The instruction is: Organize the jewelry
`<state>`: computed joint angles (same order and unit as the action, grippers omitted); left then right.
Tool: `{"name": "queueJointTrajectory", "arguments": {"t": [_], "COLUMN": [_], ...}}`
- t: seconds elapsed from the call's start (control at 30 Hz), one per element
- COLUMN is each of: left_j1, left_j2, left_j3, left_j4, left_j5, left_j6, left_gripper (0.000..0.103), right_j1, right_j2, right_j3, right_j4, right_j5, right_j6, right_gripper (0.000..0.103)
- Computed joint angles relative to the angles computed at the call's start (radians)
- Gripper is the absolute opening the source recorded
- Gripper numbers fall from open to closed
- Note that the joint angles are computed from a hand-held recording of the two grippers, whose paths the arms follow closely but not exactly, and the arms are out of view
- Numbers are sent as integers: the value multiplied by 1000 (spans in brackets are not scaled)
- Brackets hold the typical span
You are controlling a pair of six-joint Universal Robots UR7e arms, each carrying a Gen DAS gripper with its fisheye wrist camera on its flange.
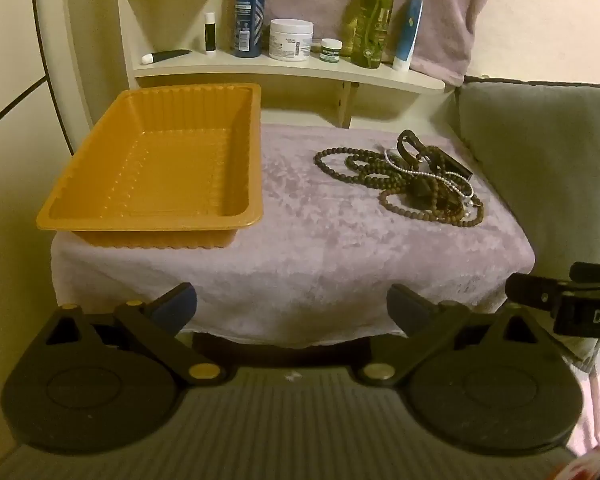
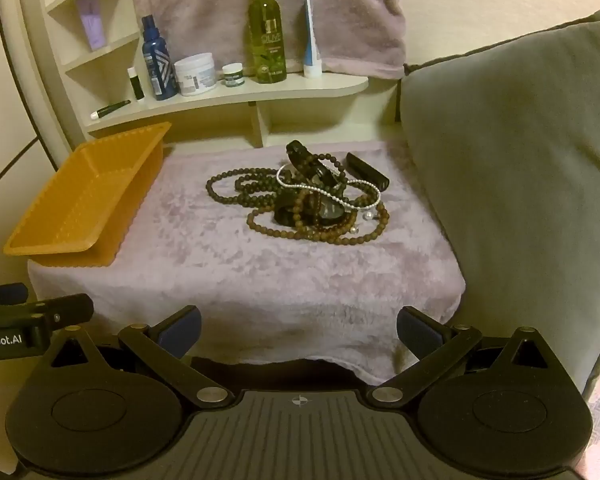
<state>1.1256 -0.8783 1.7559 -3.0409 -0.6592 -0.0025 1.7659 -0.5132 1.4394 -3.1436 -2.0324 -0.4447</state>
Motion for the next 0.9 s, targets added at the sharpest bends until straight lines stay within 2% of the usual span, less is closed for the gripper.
{"name": "queueJointTrajectory", "arguments": {"t": [0.1, 0.3, 0.9], "left_j1": [2, 7, 3], "left_j2": [-7, -9, -3], "left_j3": [-9, -1, 4], "left_j4": [21, -20, -35], "left_j5": [-4, -26, -19], "left_j6": [-13, 0, -4], "left_gripper": [100, 100, 100], "right_j1": [0, 5, 7], "right_j2": [2, 0, 0], "right_j3": [1, -4, -2], "right_j4": [-7, -3, -16], "right_j5": [-3, -7, 2], "right_j6": [-4, -1, 0], "right_gripper": [103, 103, 103]}}
